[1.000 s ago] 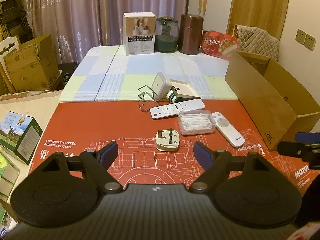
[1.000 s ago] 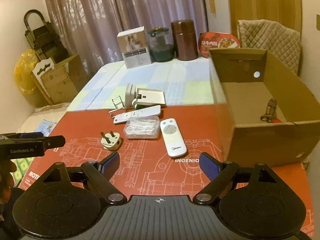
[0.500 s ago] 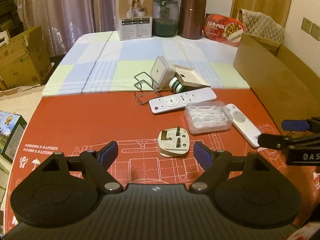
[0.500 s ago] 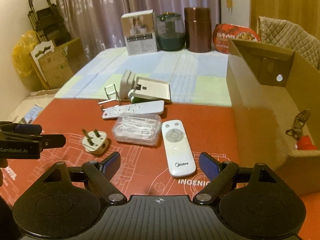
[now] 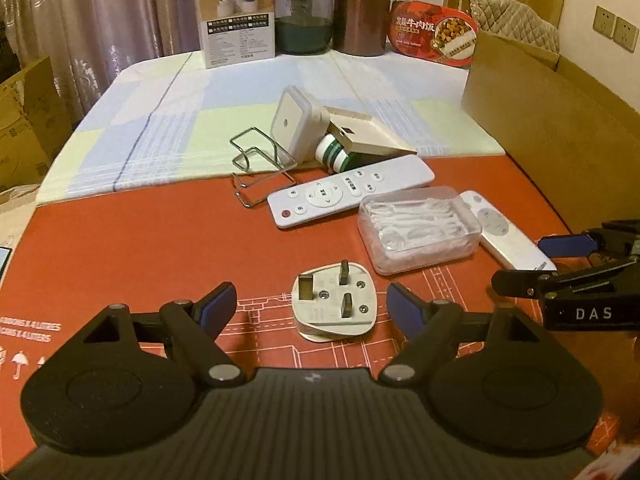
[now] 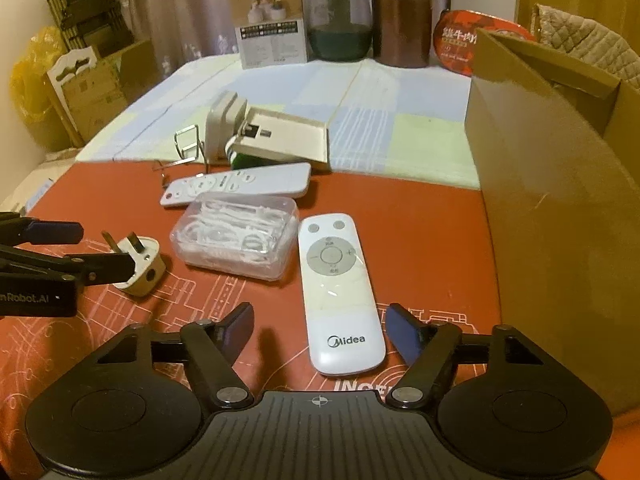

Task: Organize rigid objects
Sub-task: 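Grasp the white plug with the left tool while the right tool grasps the white Midea remote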

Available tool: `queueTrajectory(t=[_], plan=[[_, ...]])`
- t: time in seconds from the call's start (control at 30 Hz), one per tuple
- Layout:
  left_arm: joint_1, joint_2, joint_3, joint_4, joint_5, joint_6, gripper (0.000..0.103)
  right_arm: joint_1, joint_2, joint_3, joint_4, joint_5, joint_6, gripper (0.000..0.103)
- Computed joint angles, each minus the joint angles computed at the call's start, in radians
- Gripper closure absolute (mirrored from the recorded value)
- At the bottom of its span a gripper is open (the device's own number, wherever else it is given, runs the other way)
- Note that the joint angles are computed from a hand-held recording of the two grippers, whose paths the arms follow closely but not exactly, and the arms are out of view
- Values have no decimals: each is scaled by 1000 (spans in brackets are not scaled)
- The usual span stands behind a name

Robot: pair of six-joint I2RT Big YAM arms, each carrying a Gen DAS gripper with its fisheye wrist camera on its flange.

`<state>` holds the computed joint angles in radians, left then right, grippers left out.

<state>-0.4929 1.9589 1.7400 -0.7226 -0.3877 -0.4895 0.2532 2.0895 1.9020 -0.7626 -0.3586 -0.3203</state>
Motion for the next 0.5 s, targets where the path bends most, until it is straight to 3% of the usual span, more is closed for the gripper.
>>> queueTrajectory(t=[0.2,0.27,0.5], plan=[[7,4,-25,30,16,-8,25,3,3,-5,15,10,5,51],[7,2,-32,35,17,-11,25,2,-6,-15,12,19,16,64],[3,-7,-46,60,19,-3,25,-4,-65,-91,-9,11,19,65]])
